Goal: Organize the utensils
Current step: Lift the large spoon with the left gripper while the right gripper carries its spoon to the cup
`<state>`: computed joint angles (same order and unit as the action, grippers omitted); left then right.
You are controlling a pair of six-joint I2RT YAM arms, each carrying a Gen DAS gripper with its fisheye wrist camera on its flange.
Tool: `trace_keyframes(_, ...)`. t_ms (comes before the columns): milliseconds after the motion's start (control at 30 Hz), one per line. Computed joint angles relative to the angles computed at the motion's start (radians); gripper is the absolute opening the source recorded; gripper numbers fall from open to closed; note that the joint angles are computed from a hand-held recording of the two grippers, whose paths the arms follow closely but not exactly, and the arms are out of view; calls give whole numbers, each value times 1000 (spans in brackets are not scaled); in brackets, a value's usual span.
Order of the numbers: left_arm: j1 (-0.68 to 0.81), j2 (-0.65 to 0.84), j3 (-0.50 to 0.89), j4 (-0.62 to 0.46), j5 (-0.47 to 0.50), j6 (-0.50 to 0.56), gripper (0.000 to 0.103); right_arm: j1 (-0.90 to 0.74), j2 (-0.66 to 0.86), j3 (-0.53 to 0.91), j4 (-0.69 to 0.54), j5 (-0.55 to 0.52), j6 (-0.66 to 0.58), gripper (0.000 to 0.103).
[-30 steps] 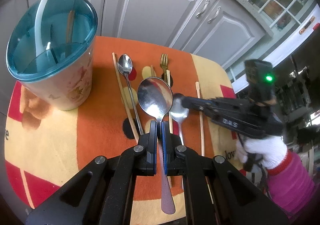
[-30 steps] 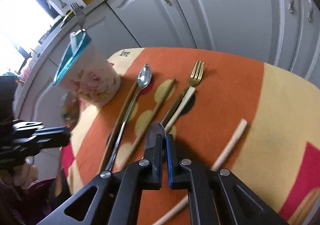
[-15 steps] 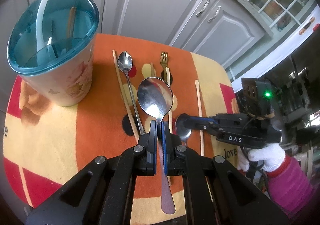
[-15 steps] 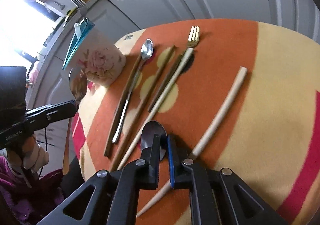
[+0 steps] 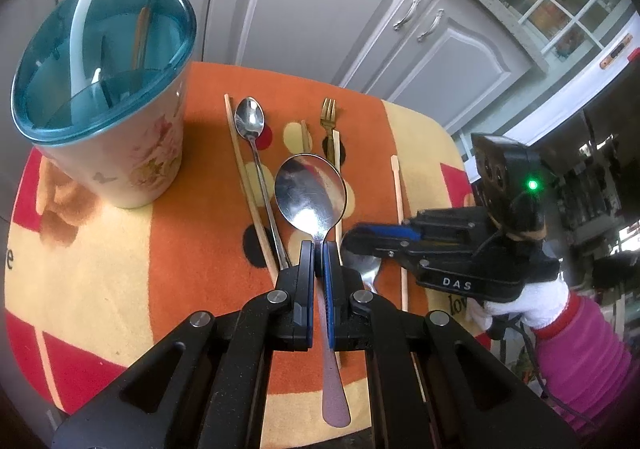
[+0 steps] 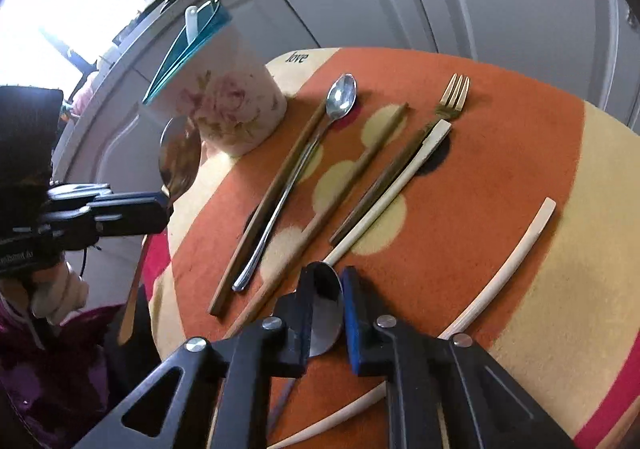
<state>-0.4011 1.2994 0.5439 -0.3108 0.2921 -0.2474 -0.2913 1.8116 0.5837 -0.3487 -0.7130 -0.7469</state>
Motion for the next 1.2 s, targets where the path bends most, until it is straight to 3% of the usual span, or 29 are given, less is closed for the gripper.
trace_keyframes(67, 9, -1, 2, -1, 3, 4, 3, -24, -14, -15, -19, -1, -17, 5)
trace_keyframes(233, 25, -29, -1, -5, 17, 8, 3, -119, -118, -75, -60, -8, -38, 3)
trace_keyframes(467, 99, -171, 21, -84, 67, 41, 3, -204, -427, -88, -255, -87, -58, 2)
trace_keyframes(633, 205, -238, 98, -164, 115, 95, 3, -158, -607, -16, -326, -139, 55, 2)
trace_keyframes(800, 340, -237, 217, -218, 158, 166, 3, -35, -692, 85, -250, -165, 288, 2)
trace_keyframes(933, 429, -167, 293, -174, 156, 199, 3, 74, -697, 158, -133, -129, 475, 2)
trace_keyframes(1100, 468, -68, 314, -33, 103, 195, 3, 269, -665, 220, 52, 45, 682, 2)
trace_keyframes(1200, 484, -35, 290, 48, 92, 196, 3, 355, -632, 242, 118, 153, 733, 2)
